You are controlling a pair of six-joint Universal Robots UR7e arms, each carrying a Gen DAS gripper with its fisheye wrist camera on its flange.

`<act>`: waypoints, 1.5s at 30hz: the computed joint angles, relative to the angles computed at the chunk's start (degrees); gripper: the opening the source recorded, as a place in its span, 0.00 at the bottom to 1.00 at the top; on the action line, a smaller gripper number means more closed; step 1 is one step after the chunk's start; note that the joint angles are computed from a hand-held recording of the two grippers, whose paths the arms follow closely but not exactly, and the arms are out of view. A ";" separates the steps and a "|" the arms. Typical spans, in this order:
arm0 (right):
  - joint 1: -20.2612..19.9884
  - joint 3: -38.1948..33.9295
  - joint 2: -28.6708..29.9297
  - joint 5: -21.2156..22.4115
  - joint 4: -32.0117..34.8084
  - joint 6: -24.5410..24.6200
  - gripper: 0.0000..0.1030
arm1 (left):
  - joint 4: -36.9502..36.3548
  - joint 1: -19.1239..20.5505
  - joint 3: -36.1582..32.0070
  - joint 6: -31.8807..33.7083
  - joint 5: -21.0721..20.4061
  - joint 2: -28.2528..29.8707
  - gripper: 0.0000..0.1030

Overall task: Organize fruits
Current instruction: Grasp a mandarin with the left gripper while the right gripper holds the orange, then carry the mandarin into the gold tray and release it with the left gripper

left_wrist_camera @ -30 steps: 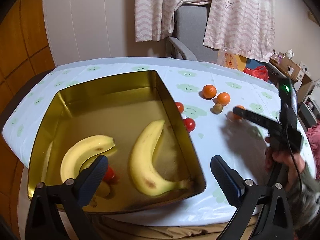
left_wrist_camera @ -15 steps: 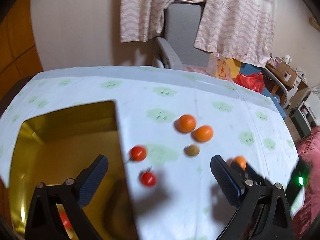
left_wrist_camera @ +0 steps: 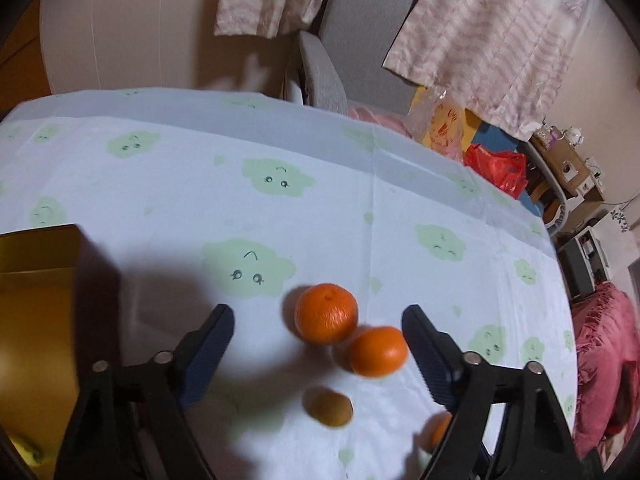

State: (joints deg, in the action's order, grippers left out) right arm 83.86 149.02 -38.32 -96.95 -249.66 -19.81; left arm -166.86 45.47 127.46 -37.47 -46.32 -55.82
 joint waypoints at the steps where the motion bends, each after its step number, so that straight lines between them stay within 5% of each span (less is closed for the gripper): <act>1: -0.01 -0.02 0.02 0.09 0.03 0.06 0.37 | -0.03 0.55 -0.48 0.20 -0.27 0.54 0.77; 6: -0.75 0.35 -0.08 1.14 -0.19 0.01 0.37 | -1.38 3.14 -2.06 1.90 -2.98 2.48 0.73; 14: -1.04 0.46 -0.22 1.60 -0.10 0.00 0.38 | -3.41 3.69 -1.52 5.70 -5.15 2.80 0.39; 30: -0.18 0.26 -0.12 0.08 -0.33 -0.42 0.37 | -5.93 0.19 5.25 0.12 -4.70 -2.50 0.39; 45: -0.65 2.07 3.38 1.21 -9.72 -0.73 0.37 | -5.50 -10.92 18.52 -7.12 -1.46 -15.69 0.39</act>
